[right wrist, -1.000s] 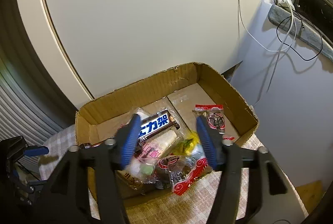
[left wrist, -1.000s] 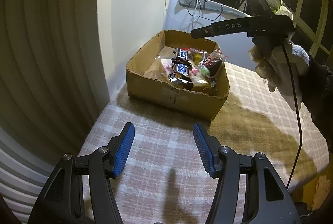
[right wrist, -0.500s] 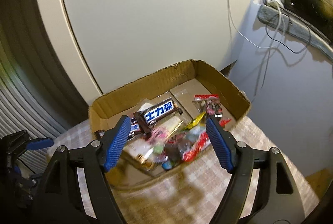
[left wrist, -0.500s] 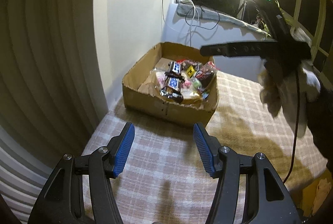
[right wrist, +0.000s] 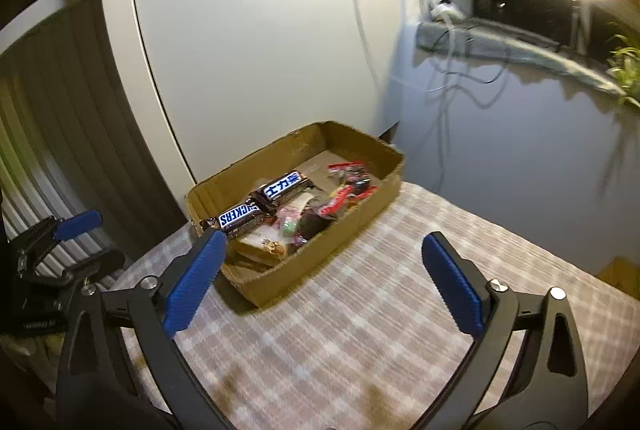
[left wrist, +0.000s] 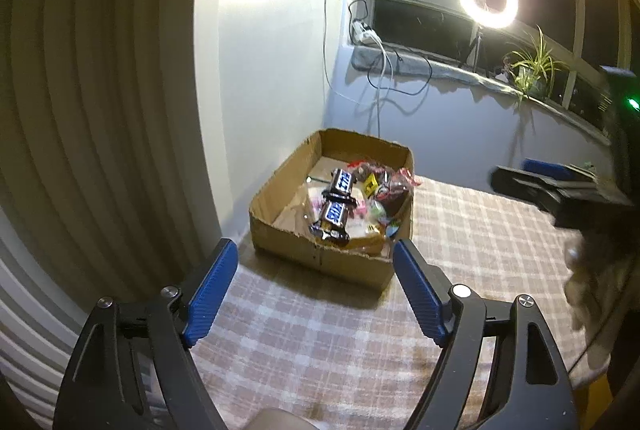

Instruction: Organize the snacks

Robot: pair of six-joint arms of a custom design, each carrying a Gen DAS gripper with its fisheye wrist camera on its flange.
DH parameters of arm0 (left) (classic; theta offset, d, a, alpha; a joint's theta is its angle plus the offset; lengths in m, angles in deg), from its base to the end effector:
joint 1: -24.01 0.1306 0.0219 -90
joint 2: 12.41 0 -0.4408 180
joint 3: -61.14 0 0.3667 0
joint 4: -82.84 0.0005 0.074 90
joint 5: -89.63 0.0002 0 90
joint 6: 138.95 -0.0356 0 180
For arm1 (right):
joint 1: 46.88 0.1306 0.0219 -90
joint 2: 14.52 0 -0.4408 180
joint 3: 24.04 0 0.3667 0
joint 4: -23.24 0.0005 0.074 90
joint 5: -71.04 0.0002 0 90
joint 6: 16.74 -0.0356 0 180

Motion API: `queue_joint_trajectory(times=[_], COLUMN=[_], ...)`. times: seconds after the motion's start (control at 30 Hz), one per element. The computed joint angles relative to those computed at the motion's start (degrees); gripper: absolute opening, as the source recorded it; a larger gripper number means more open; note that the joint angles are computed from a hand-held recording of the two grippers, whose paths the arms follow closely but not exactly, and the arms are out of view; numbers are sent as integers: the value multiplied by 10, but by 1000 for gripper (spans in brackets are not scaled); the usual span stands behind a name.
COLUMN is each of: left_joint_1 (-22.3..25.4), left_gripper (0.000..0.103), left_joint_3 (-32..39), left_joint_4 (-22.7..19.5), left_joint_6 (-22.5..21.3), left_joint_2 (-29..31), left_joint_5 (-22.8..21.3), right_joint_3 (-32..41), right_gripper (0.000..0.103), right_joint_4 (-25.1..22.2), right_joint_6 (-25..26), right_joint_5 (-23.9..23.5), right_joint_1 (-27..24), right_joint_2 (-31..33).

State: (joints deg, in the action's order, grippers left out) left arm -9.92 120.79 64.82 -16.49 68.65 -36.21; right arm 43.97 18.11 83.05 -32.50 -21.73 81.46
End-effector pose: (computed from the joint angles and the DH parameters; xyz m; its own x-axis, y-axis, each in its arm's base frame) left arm 0.3218 -0.1919 0.3667 -0.4861 -0.1974 -0.8513 -0.2177 0.9708 -0.1008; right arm 0.4335 0.2122 0.3375 -0.3867 -0.3642 -0.8473 -0.6662 0.7456 -0.0164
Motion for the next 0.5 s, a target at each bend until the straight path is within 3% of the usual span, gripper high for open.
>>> queue_joint_trajectory(times=[0.2,0.5], left_joint_1=[-17,-33], left_gripper=[83,84], left_joint_3=[7,16], left_joint_4=[-11,-13], left_joint_6=[14,17], left_joint_2=[-3,-1], left_joint_5=[-29,-49], right_joint_3=[-56,-96], right_gripper=[103,103], right_joint_4=[45,72], right_joint_6=[-2,8], right_joint_5=[49,76], right_joint_1=[1,5], right_joint_2=[-44,-73])
